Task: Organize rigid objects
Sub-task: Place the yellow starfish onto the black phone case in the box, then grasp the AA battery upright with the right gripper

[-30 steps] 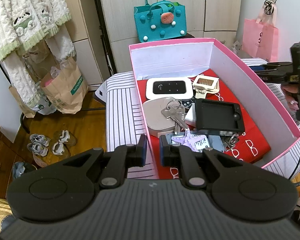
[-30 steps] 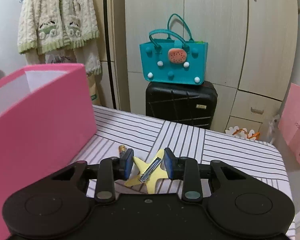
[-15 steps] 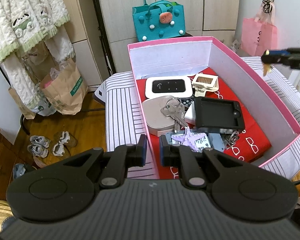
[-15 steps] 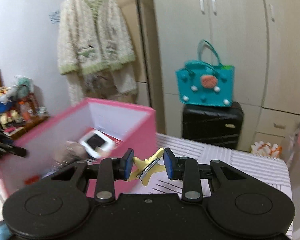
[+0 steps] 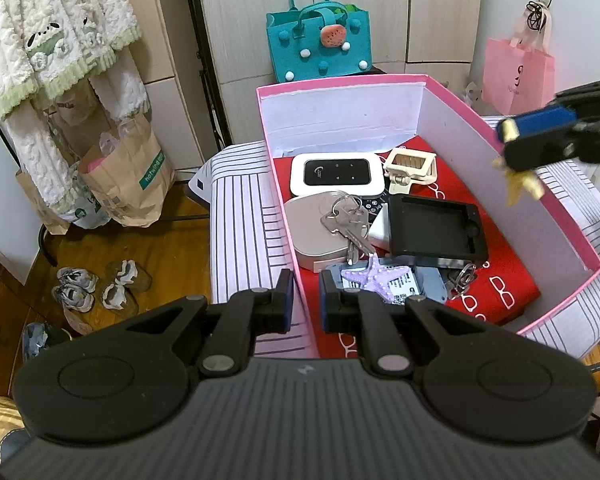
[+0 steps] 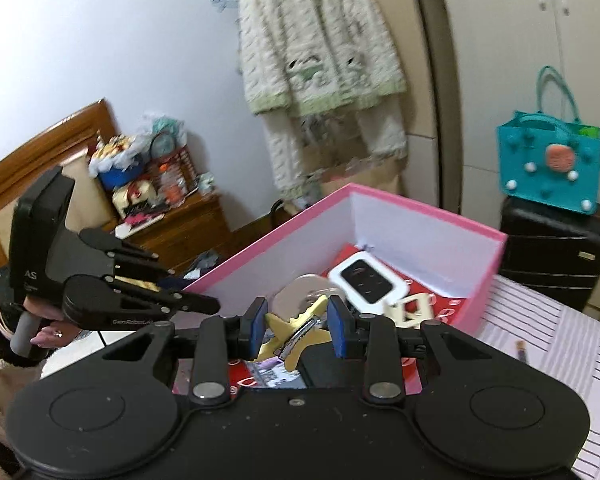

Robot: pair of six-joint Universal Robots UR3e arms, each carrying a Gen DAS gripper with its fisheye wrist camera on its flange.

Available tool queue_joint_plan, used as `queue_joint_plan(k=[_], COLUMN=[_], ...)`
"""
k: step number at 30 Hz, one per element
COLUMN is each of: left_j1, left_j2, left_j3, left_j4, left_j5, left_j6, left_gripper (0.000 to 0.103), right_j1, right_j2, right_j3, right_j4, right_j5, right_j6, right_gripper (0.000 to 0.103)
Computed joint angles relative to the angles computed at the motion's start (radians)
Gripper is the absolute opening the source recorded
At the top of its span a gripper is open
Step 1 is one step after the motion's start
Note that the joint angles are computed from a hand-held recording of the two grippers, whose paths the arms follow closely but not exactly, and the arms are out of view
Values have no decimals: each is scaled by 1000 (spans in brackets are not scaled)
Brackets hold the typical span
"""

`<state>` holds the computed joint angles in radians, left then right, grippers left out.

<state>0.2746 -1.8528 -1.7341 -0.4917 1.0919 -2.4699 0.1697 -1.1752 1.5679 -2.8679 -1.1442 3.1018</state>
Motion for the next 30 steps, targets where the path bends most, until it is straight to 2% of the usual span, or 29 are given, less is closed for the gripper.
queue_joint_plan(k=[5, 11, 14, 18, 23, 30], left_j1=[8, 10, 14, 14, 16, 19], left_j2=[0, 0, -1, -3, -3, 0], left_j3=[5, 7, 8, 11, 11, -9], left_j4=[-11, -18, -24, -27, -27, -1], left_j5=[-13, -16, -22, -23, -27, -33], left_j6=[1, 7, 8, 3, 8, 0], left_gripper=[11, 11, 11, 11, 11, 11], right_j1=[49, 126, 103, 69, -12, -126], right_j2=[108, 234, 250, 177, 11, -109], right_j3=[-151, -325, -353, -223, 55, 334], right_j4=[120, 228, 264, 122, -145, -382], right_j5=[-78, -306, -258, -213, -153, -225], right_j6=[-32, -88, -78, -36, 23, 66], right_gripper=[37, 37, 37, 49, 50, 53])
